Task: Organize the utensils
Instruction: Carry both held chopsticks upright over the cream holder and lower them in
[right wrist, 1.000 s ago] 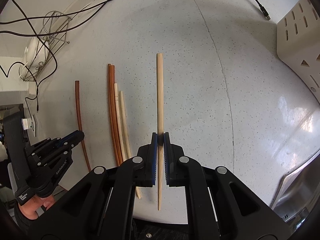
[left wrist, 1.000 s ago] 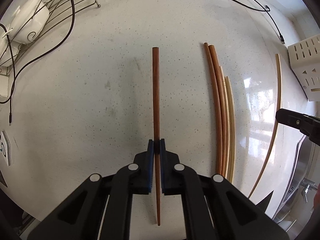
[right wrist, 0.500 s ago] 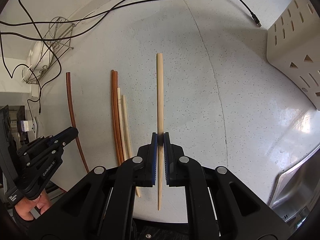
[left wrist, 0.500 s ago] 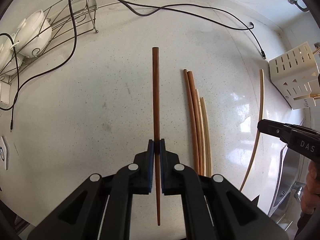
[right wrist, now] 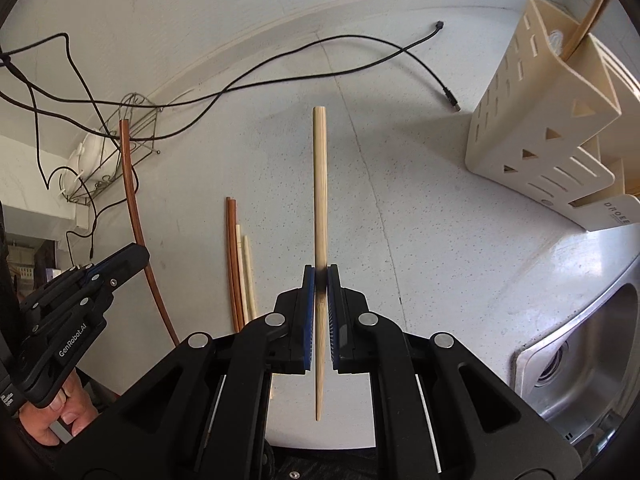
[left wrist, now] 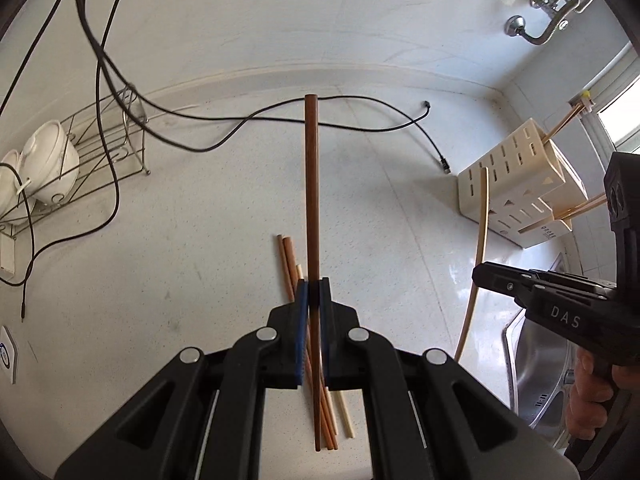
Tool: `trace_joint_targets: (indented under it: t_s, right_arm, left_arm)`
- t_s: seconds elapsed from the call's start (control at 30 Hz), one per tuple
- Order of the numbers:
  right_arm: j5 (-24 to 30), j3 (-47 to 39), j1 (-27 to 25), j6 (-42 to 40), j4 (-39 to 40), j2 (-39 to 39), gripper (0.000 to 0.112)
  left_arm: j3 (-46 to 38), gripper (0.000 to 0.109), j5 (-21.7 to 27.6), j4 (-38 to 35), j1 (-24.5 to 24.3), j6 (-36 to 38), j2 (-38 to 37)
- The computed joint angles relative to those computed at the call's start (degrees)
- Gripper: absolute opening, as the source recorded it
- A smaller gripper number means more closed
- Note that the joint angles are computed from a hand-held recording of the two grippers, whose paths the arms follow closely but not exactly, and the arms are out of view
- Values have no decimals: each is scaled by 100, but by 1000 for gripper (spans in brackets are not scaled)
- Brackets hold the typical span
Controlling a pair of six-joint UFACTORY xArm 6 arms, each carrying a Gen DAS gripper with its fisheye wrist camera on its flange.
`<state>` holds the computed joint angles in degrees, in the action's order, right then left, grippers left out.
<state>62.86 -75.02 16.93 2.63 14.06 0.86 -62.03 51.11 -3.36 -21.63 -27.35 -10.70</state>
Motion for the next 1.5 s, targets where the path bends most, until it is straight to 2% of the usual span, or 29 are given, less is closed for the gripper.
trace_joint_targets:
  t_s: [0.33, 0.8, 1.1, 1.3, 1.5]
  right_arm:
    - [-299, -157, -529, 124, -189, -423, 6]
    - [-858, -265, -1388, 82, -373, -813, 6]
    - [-1319, -496, -1835, 124, -468, -709, 6]
    - [-1942, -601, -2076, -16, -603, -614, 6]
    - [-2322, -709, -2310, -344, -361, -385, 6]
  left_arm:
    - [-911, 5, -424, -70, -265, 278, 576]
    - [-2703, 5, -1114, 731, -904, 368, 1822]
    - [-4416, 5, -959, 770, -1053, 431, 2934]
    - [-5464, 5, -1341, 1003, -1186, 435, 3647]
    - [-6995, 5, -1325, 1039, -1278, 547, 4715]
